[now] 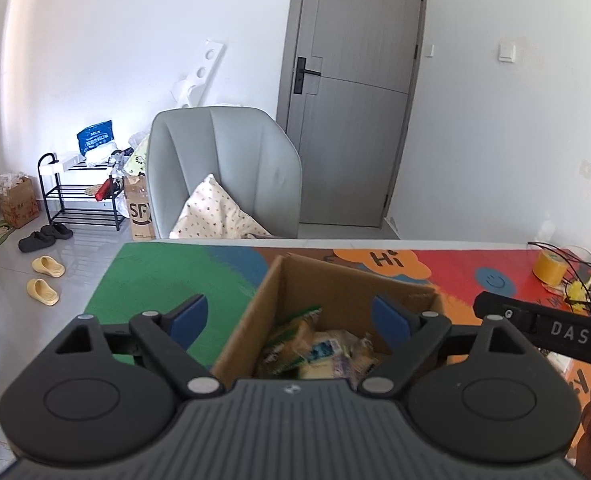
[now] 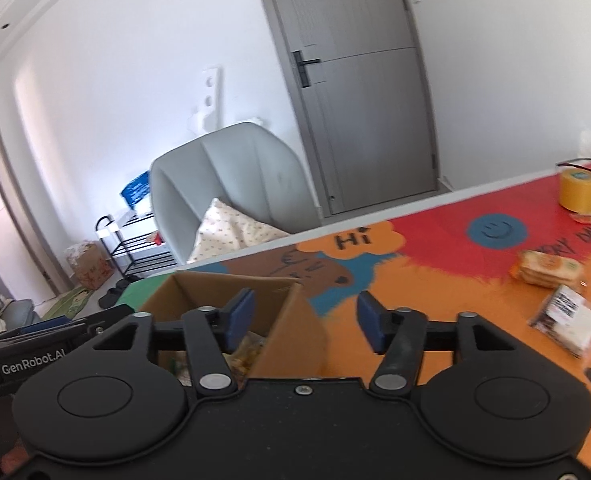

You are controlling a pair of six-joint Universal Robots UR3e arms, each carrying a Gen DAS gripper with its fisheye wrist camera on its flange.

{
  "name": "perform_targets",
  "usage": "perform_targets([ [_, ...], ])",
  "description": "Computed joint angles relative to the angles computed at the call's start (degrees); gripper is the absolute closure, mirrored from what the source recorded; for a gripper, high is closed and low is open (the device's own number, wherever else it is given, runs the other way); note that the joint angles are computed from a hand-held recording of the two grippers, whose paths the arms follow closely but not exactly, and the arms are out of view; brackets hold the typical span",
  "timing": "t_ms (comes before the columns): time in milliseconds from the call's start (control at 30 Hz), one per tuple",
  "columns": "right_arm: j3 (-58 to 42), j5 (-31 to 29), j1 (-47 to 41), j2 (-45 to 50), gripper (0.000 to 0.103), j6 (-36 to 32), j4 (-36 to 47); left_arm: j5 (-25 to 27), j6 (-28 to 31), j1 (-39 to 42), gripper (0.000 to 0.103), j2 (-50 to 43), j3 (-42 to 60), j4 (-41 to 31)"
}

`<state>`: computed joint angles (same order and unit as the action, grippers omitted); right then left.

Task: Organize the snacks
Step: 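Carry both snacks over the box and open both tools to drop them, then move both tools back toward the remaining snacks on the table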

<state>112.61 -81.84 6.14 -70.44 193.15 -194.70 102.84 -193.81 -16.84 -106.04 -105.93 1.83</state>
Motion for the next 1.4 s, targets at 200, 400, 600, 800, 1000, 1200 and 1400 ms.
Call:
perform_targets([
  [200,5.85,-1.56,-2.21,-2.46,0.014,-0.28,-3.93,1.61,0.14,-2.92,0.014,-2.39,3.06,-1.21],
  [400,10.49,0.43,-6.19,-4.95,0.006,-0.64,-5.28,4.02,-0.43,-6.70,0.012,-4.91,6.09,-1.83],
  [600,15.22,2.92,-10.62,-7.38,0.001,-1.96,-6.75,5.56,-1.86,-9.40,0.010,-7.07,9.05,-4.21],
  [800,19.87,6.07,-15.26,-9.56,0.000,-3.28,-7.59,6.17,-2.46,-11.94,0.010,-9.41,12.37,-7.26],
  [1000,24.06,9.03,-19.81,-11.36,0.000,-4.89,-8.29,6.53,-3.00,-14.22,0.010,-12.11,15.90,-9.61],
  [1200,28.03,13.52,-25.22,-13.60,0.000,-7.54,-7.74,6.62,-3.75,-16.48,0.010,-15.36,21.09,-12.97],
  [1400,31.58,17.90,-31.42,-15.86,0.000,-10.36,-6.86,7.91,-4.12,-19.34,0.009,-19.35,27.75,-17.34],
])
